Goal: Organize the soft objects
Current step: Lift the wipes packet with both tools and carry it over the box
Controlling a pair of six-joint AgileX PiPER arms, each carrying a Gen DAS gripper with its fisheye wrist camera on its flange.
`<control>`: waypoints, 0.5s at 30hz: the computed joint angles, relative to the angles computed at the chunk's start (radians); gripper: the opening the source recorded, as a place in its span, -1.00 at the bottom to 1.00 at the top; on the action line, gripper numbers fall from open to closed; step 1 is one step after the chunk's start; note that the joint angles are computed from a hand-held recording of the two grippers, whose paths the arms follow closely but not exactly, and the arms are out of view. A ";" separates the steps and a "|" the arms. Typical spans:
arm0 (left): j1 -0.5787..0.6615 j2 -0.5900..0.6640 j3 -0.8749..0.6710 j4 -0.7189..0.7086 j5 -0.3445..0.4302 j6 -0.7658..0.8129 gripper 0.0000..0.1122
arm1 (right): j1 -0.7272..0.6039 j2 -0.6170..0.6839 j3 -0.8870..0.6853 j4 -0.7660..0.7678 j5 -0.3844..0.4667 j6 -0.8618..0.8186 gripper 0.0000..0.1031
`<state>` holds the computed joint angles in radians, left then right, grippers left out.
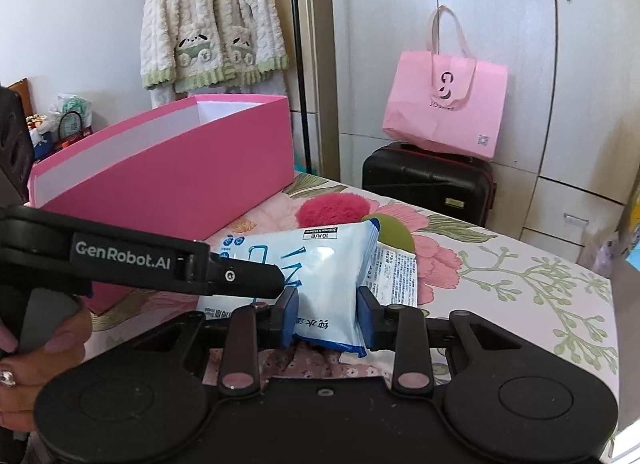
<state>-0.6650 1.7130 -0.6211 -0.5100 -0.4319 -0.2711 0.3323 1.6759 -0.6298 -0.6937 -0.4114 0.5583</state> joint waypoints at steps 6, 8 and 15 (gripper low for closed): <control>-0.025 -0.076 0.065 0.040 -0.042 -0.025 -0.04 | 0.047 -0.073 0.081 0.205 -0.008 -0.118 -0.10; -0.038 -0.102 0.082 0.042 -0.042 -0.016 -0.04 | 0.077 -0.099 0.105 0.310 -0.006 -0.190 -0.05; -0.077 -0.198 0.122 0.009 0.020 0.086 -0.04 | 0.233 -0.195 0.184 0.777 0.012 -0.512 0.29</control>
